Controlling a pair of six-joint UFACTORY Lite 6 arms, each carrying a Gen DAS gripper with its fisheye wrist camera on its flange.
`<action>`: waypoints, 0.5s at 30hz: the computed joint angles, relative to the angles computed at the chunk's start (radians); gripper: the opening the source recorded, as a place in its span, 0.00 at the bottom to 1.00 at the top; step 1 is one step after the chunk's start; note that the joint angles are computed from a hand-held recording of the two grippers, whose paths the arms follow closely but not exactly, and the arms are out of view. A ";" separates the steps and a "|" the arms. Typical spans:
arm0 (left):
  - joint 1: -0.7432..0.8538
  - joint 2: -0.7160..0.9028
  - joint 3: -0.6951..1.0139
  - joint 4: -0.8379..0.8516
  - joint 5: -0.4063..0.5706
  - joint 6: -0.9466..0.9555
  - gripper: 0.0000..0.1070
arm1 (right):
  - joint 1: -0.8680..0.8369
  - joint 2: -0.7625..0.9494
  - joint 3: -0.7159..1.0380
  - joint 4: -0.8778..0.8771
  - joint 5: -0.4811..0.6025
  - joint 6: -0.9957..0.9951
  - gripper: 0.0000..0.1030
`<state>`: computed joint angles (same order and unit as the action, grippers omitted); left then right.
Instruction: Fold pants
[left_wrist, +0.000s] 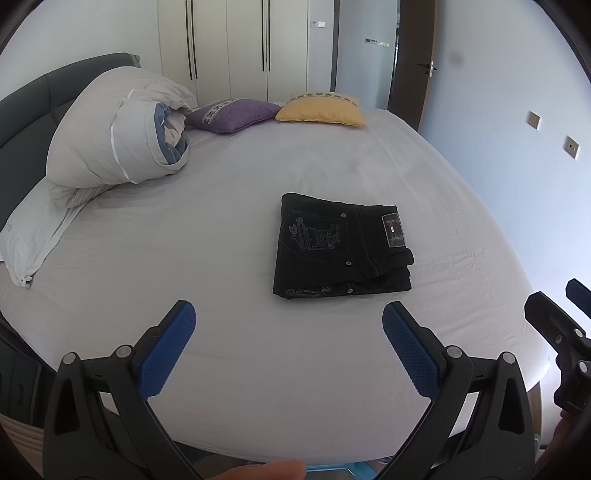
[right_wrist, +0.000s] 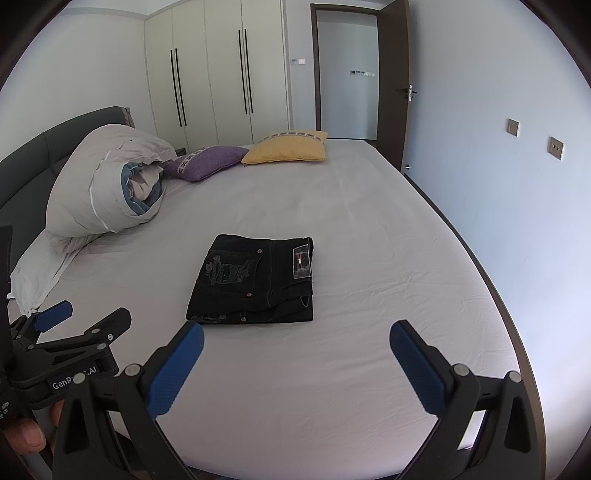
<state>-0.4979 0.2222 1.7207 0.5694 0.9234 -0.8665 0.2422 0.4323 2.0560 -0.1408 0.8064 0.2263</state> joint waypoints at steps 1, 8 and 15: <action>0.000 0.000 -0.001 0.000 -0.001 -0.001 0.96 | 0.001 0.000 -0.001 -0.001 0.000 0.002 1.00; 0.001 -0.004 -0.012 -0.005 -0.007 0.003 0.96 | 0.012 -0.005 -0.014 -0.009 -0.003 0.012 1.00; 0.001 -0.008 -0.016 -0.007 -0.008 0.003 0.96 | 0.012 -0.001 -0.010 -0.003 -0.001 0.008 1.00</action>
<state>-0.4968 0.2143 1.7044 0.5627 0.9154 -0.8638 0.2545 0.4311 2.0455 -0.1439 0.8052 0.2342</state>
